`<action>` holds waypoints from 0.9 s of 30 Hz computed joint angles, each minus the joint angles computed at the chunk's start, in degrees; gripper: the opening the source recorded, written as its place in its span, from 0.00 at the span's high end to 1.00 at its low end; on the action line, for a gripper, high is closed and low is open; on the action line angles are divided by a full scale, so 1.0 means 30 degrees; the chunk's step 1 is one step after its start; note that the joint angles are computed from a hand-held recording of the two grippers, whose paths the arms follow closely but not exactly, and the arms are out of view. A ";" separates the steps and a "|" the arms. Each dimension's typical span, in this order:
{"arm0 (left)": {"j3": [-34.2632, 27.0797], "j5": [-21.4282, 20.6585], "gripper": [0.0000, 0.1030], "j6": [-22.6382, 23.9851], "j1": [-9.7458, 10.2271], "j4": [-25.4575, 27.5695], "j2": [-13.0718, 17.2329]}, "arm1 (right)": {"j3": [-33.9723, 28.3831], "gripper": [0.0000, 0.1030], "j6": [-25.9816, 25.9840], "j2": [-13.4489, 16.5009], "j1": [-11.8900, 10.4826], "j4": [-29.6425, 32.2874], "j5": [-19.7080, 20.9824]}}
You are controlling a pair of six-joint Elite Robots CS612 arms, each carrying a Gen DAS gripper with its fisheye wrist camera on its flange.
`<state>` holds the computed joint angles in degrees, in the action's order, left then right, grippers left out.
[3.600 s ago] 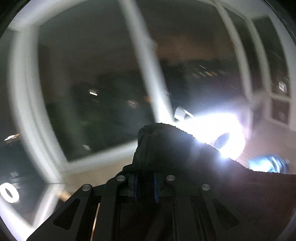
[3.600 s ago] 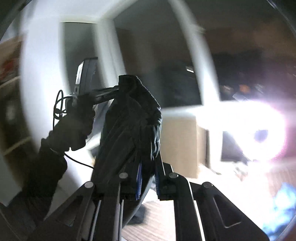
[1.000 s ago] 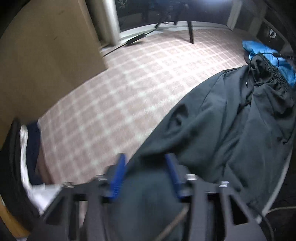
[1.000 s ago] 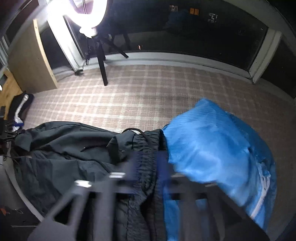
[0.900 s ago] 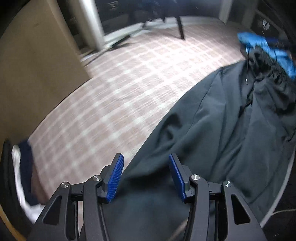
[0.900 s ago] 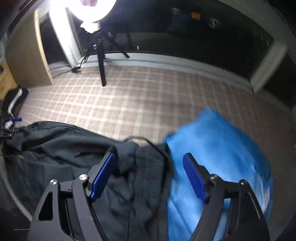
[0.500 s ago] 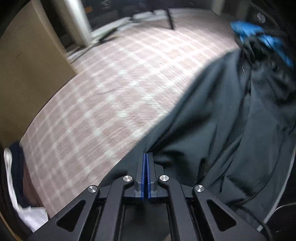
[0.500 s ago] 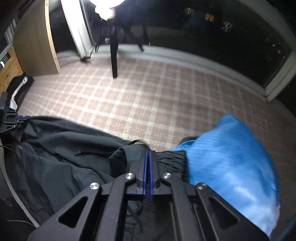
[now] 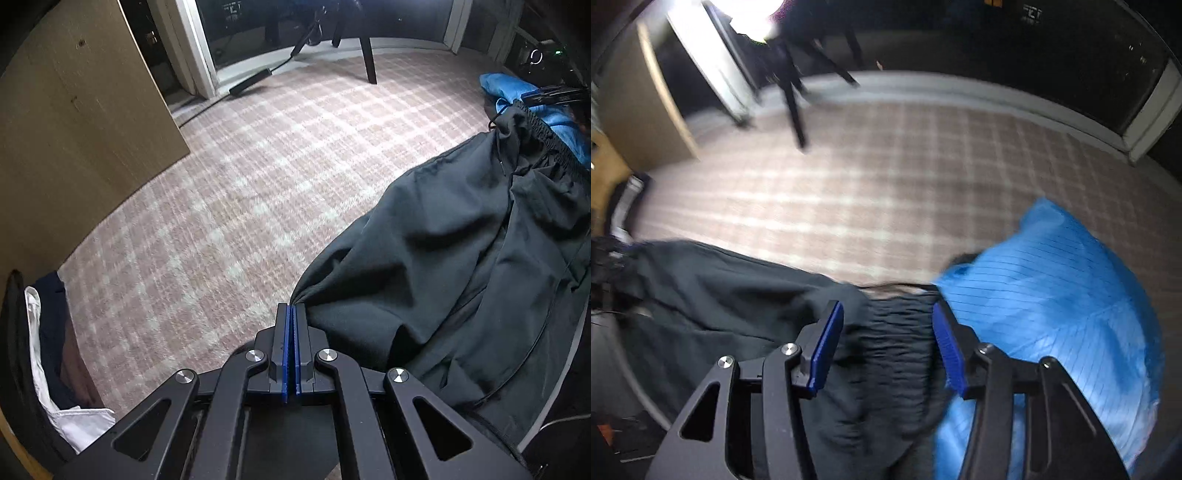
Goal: Fold clothes
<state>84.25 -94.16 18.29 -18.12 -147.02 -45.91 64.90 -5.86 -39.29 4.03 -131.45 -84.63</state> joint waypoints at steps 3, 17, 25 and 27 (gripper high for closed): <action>-0.0023 -0.0277 0.99 -0.0473 0.0049 0.0117 0.0082 | -0.0358 0.53 -0.0291 0.0333 -0.0014 0.0992 0.0633; -0.1064 0.2886 0.99 -0.2272 0.0335 -0.3970 -0.0192 | 0.3492 0.96 -0.0447 -0.2287 -0.0214 -1.0117 0.1181; -0.2931 0.5831 0.85 -0.2564 -0.0113 -0.1547 0.1345 | 0.1216 0.85 0.0891 -0.0539 -0.0195 -0.5478 -0.1814; -0.2385 0.5753 0.82 -0.2281 -0.0055 -0.1808 0.1049 | 0.2134 0.83 0.1234 -0.1033 -0.0342 -0.5600 -0.0786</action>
<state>77.09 -76.90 11.44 -18.29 -152.45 -42.76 71.30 -2.16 -42.39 3.01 -148.25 -86.99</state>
